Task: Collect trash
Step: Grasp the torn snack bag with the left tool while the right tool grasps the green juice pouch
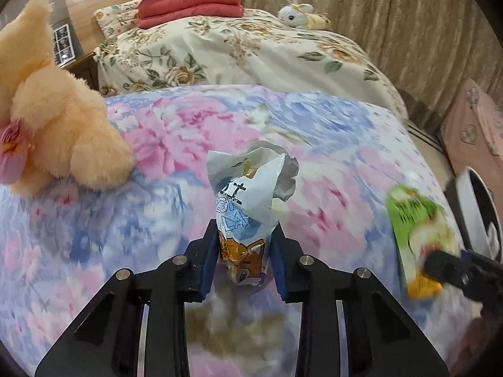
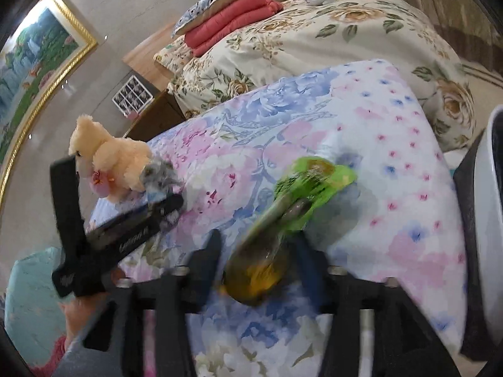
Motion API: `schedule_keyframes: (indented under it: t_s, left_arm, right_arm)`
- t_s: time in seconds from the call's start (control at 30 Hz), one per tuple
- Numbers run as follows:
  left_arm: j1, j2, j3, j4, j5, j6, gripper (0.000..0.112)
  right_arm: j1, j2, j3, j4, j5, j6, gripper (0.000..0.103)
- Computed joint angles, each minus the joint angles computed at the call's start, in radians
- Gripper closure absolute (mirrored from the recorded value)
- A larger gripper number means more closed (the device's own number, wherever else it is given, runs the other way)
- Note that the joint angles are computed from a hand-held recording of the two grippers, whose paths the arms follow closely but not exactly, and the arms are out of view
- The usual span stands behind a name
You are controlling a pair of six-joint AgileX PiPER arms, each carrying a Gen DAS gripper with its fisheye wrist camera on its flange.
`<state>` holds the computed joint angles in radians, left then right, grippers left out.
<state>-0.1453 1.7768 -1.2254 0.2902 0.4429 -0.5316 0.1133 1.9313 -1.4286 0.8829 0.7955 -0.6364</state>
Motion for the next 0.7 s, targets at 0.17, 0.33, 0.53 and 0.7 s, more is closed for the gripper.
schedule_keyframes:
  t_s: [0.17, 0.33, 0.53, 0.7]
  left_arm:
    - [-0.027, -0.123, 0.15, -0.121, -0.053, 0.071, 0.083]
    - [-0.074, -0.216, 0.25, -0.138, -0.078, 0.037, 0.083]
    - [-0.117, -0.257, 0.301, -0.083, -0.081, -0.05, 0.083]
    - [-0.145, -0.285, 0.32, -0.067, -0.079, -0.08, 0.083]
  right_arm:
    - [-0.012, -0.044, 0.124, 0.142, -0.082, -0.062, 0.039]
    - [-0.002, -0.043, 0.146, 0.235, -0.152, -0.063, 0.039]
    - [0.029, -0.03, 0.134, 0.154, -0.234, 0.015, 0.068]
    - [0.02, -0.071, 0.178, 0.151, -0.203, -0.054, 0.072]
